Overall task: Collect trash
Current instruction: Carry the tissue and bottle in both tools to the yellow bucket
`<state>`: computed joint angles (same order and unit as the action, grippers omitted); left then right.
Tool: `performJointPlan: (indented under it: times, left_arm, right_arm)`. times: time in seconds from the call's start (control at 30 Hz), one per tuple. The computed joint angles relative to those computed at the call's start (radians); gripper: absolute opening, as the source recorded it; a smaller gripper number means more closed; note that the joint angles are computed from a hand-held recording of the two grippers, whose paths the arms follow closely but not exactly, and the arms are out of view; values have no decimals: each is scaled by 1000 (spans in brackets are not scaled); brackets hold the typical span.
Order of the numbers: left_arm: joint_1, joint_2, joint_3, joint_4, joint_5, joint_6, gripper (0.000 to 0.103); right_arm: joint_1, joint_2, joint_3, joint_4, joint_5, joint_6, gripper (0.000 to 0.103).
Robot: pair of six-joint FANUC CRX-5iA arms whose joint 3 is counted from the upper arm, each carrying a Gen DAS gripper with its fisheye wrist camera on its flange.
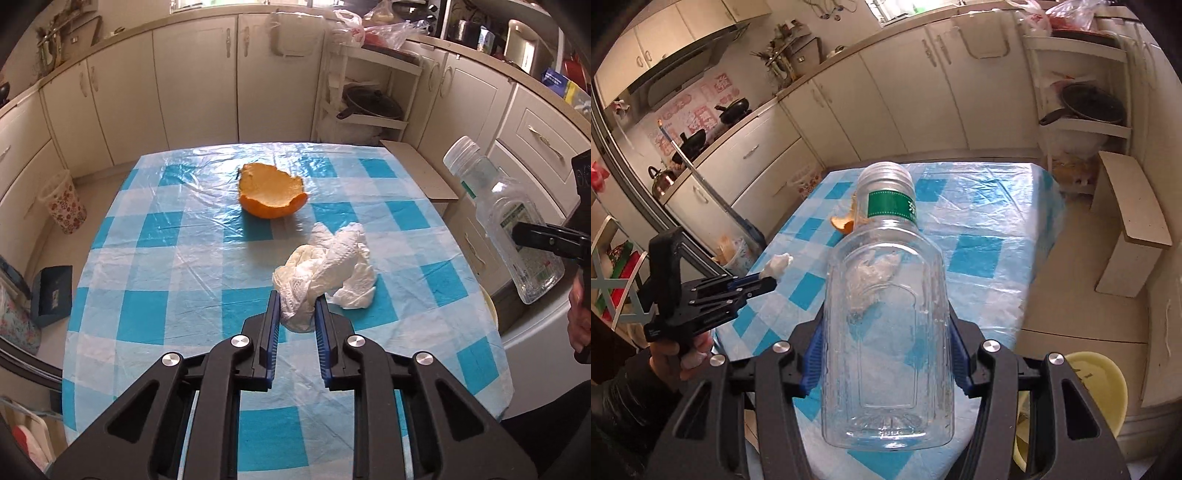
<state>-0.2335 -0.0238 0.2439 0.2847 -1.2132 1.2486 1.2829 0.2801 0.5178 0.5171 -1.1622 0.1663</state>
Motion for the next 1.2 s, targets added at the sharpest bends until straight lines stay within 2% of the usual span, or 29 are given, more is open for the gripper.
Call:
performJointPlan:
  times: [0.2, 0.5, 0.83, 1.2]
  left_arm:
    - [-120, -1, 31, -51, 7, 24, 17]
    - [-308, 29, 86, -100, 11, 65, 17]
    - [-447, 80, 143, -134, 2, 100, 17]
    - [-520, 135, 196, -148, -12, 121, 17]
  right_arm:
    - [27, -76, -123, 24, -112, -135, 55]
    - [27, -147, -232, -135, -284, -201, 55]
    - [22, -183, -282, -166, -304, -231, 55]
    - [15, -209, -321, -207, -310, -243, 55]
